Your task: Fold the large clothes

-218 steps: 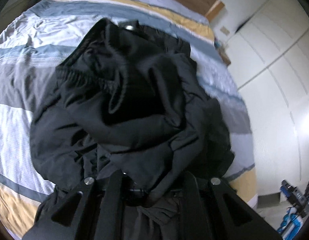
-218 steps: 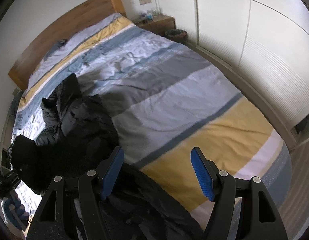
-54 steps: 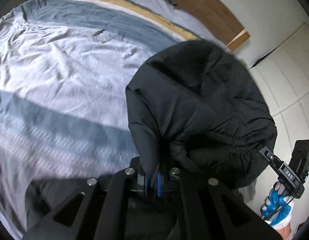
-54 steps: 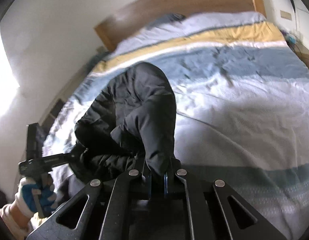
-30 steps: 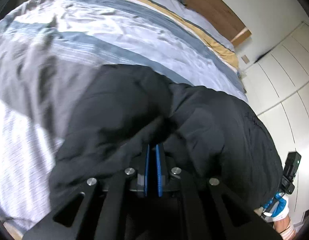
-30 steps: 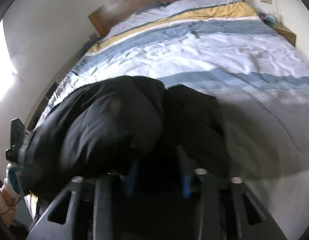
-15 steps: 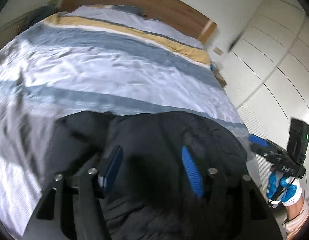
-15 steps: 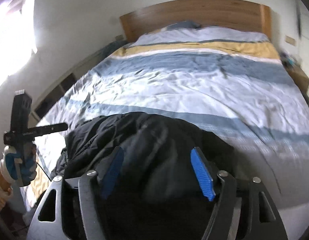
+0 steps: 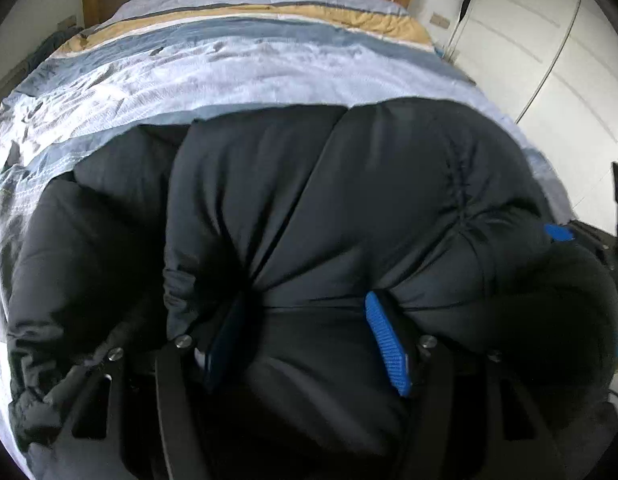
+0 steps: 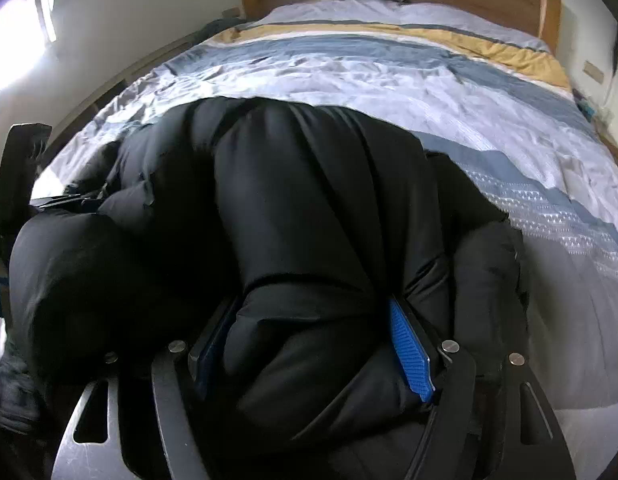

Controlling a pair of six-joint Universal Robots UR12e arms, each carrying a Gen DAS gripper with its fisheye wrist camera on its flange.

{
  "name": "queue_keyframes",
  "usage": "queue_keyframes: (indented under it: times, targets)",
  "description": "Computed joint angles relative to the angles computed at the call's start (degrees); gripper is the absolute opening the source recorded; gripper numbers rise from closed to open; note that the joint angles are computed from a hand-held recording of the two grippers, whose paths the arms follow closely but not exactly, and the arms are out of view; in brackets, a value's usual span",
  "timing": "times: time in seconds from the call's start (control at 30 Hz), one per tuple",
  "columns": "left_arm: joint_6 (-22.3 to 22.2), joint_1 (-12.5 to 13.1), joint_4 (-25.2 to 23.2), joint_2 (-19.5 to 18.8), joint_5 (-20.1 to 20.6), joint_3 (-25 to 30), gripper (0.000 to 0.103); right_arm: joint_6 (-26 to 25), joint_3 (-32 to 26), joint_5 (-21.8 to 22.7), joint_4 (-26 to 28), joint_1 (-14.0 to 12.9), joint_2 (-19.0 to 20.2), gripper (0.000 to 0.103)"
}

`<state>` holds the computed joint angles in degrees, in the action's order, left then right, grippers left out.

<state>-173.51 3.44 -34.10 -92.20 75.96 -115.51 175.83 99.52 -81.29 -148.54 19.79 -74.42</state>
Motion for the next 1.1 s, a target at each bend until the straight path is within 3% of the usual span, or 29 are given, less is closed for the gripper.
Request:
queue_keyframes:
  times: [0.13,0.23,0.4,0.5,0.63,0.73,0.87,0.97,1.1]
  targets:
    - [0.95,-0.20,-3.75,0.46,1.07,0.96,0.061,-1.09,-1.60,-3.66,4.33,0.95,-0.18,0.071]
    - [0.36,-0.11,-6.63,2.40,1.46,1.74,0.061,-0.14,-2.39,-3.61,7.55,1.05,-1.92,0.071]
    - [-0.84,1.18,-7.00,7.31,-4.39,0.71,0.061,1.10,-1.28,-1.14,7.36,0.90,-5.58,0.071]
    - [0.40,0.21,-8.39,8.06,-5.74,0.44,0.061,0.57,-0.88,0.38,8.01,1.11,-6.36,0.071]
    - [0.87,-1.81,-9.08,7.50,-2.28,-1.04,0.061,-1.01,-0.12,-0.52,9.68,2.04,-5.36,0.071]
    - [-0.32,-2.17,-5.45,7.47,-0.89,-3.35,0.061,1.96,1.34,0.14,8.52,1.71,-4.53,0.072]
    - [-1.95,-3.27,-4.31,7.21,1.29,-3.63,0.061,4.43,2.41,-0.60,7.09,1.73,-4.15,0.073]
    - [-2.89,-4.29,-5.01,7.42,3.24,-3.25,0.061,5.10,1.91,-1.99,8.75,2.18,-4.35,0.073]
    - [-4.49,-3.87,-7.75,9.51,3.64,-3.10,0.061,7.77,1.57,-2.82,11.68,2.26,-5.64,0.073]
